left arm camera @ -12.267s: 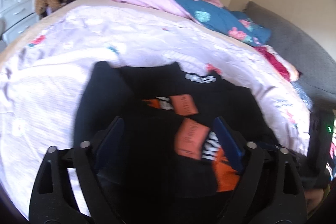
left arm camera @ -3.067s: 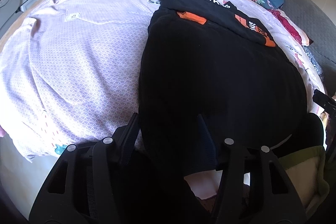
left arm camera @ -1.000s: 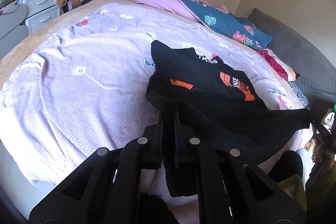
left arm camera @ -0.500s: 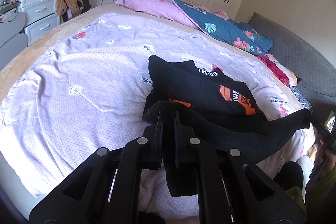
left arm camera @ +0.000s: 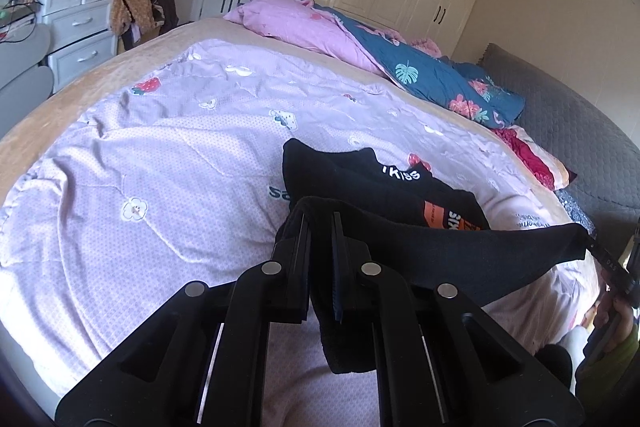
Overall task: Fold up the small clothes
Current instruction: 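Lift the hem with both grippers and fold it over toward the collar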
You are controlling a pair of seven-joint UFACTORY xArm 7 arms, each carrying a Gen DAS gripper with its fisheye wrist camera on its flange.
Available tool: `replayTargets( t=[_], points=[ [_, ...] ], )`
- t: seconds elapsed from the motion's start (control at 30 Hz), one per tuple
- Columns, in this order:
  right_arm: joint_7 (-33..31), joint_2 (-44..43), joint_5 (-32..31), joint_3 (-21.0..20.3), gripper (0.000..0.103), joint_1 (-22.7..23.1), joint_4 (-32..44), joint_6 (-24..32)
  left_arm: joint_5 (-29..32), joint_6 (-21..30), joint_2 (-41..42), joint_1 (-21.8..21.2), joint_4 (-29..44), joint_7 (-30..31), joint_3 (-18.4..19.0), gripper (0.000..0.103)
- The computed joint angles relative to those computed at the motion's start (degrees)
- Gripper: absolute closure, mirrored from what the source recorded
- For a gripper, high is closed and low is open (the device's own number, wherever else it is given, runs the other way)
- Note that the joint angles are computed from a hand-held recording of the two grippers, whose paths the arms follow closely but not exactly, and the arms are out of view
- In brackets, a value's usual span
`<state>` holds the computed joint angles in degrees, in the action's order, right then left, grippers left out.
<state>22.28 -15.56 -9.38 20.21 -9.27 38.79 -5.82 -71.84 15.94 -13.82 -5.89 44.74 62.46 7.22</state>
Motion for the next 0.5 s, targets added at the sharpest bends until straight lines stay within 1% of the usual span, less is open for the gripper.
replayTargets(
  t=[0.13, 0.3, 0.4, 0.43, 0.47, 0.5],
  points=[
    [2.5, 2.9, -2.0, 5.3, 0.096, -6.2, 3.7, 0.4, -3.2, 0.2, 3.2, 0.2, 3.1, 0.8, -0.1, 0.101],
    [8.3, 6.6, -8.6, 13.3, 0.096, -15.5, 8.5, 1.0, -4.5, 1.0, 7.1, 2.4, 7.1, 0.1, -1.9, 0.101],
    [14.1, 8.4, -15.0, 20.3, 0.095, -23.5, 11.0, 1.5, -4.7, 1.1, 9.5, 3.5, 9.4, -0.4, -3.1, 0.101],
    [17.1, 9.2, -18.1, 23.8, 0.095, -27.5, 12.1, 1.8, -4.6, 1.0, 10.4, 3.9, 10.3, -0.8, -3.5, 0.101],
    [19.3, 9.7, -20.3, 25.6, 0.095, -29.7, 12.7, 1.9, -4.4, 1.0, 11.2, 4.2, 11.1, -1.3, -3.9, 0.101],
    [22.2, 10.4, -23.5, 28.3, 0.095, -32.8, 13.7, 2.3, -4.6, 1.1, 12.1, 4.6, 11.8, -1.6, -4.3, 0.101]
  ],
)
